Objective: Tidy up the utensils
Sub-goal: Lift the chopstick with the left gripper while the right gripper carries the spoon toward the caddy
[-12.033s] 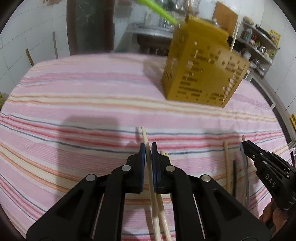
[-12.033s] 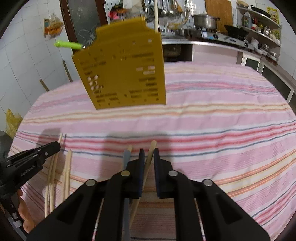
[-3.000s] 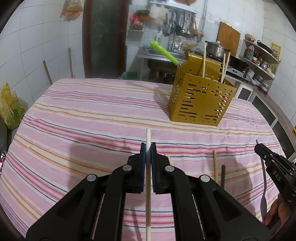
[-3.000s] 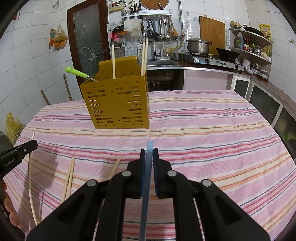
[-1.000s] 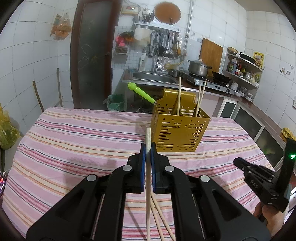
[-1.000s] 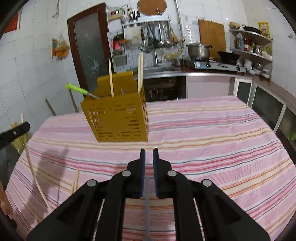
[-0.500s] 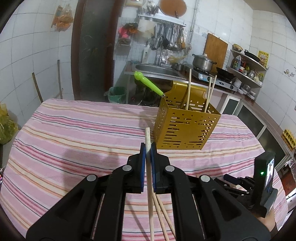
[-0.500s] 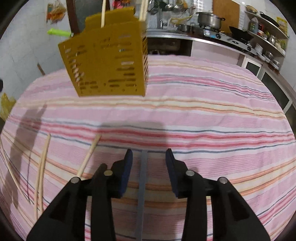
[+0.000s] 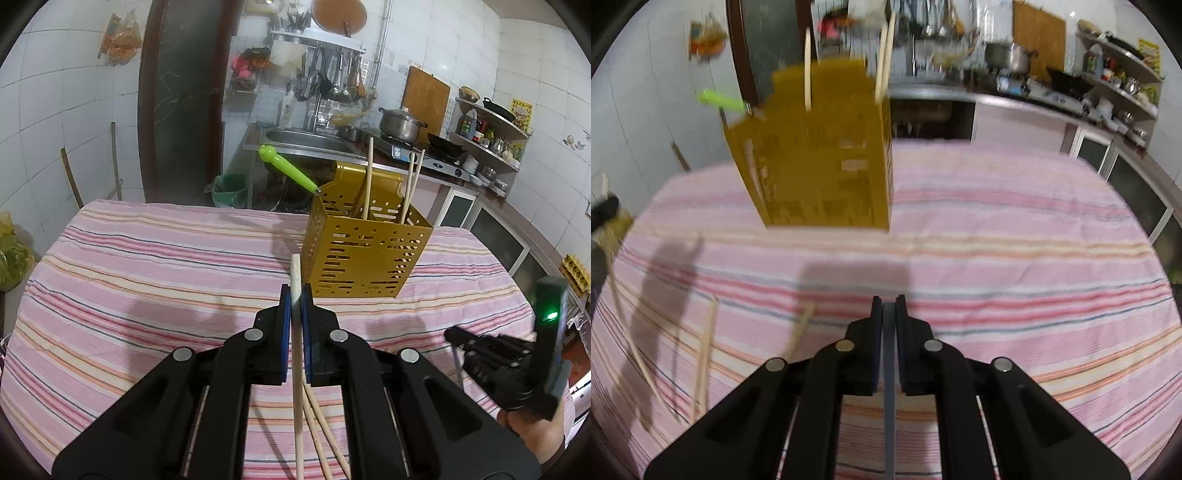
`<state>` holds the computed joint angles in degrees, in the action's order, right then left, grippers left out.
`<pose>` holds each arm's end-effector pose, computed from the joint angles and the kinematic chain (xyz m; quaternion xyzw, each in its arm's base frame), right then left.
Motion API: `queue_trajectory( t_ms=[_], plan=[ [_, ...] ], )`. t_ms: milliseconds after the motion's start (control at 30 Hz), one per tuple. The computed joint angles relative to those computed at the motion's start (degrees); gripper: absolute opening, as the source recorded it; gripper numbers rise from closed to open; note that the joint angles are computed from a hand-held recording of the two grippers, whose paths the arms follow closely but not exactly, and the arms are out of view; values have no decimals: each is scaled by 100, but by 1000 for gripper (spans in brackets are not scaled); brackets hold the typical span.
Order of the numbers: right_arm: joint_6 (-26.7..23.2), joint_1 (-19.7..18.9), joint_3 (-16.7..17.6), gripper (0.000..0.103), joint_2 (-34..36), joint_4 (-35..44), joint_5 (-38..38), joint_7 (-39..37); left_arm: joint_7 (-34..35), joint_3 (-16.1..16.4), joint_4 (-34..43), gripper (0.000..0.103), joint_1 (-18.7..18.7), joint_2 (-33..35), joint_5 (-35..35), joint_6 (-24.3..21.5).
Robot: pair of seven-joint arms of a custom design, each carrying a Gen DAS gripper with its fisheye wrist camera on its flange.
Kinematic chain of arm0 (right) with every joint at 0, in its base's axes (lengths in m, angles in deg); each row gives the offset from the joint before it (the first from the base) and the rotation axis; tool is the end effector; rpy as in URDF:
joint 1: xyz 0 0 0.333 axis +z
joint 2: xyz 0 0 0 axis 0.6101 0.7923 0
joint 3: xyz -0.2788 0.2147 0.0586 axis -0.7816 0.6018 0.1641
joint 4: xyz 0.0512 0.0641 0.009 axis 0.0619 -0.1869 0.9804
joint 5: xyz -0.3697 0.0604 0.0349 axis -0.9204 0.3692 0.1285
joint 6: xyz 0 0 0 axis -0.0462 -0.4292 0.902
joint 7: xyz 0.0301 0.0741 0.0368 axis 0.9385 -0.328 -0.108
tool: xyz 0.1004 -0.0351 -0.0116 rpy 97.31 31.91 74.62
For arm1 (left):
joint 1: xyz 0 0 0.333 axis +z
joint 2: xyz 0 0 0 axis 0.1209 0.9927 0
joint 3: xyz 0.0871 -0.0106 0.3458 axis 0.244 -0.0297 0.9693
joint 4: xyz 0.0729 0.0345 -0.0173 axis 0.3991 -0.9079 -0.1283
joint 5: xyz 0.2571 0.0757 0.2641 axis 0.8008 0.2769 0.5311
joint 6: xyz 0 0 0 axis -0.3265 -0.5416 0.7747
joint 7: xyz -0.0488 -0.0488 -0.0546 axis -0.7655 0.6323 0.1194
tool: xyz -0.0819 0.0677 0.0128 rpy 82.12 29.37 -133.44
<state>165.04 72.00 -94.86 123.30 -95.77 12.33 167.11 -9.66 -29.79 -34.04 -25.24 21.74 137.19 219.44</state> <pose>0.7063 0.3612 0.4025 -0.7165 0.5764 -0.2164 0.3278 0.6495 -0.4168 0.4424 -0.6886 0.5575 -0.3553 0.2981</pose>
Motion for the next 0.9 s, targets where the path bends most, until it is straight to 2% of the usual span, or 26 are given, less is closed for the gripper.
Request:
queue_trajectory(
  t_ms=[100, 233, 333, 467, 600, 900],
  plan=[
    [676, 330, -451, 8, -156, -356, -53, 298, -76, 42, -5, 4, -64, -24, 113, -17],
    [1627, 1145, -1552, 8, -116, -724, 189, 666, -213, 69, -45, 4, -119, -66, 297, -40],
    [2155, 1660, -2209, 8, 12, -937, 576, 731, -444, 113, -117, 4, -184, -135, 540, -97],
    [2624, 2098, -2703, 7, 127, -1152, 1105, 592, -878, 114, -298, 4, -190, -274, 956, -85],
    [2785, 2260, -2867, 7, 182, -1195, 1489, 346, -1126, 20, -389, 4, -164, -363, 1267, -197],
    [2828, 2140, -2595, 7, 106, -1173, 2012, -271, -1371, -183, -511, 4, -133, -542, 1759, -509]
  ],
)
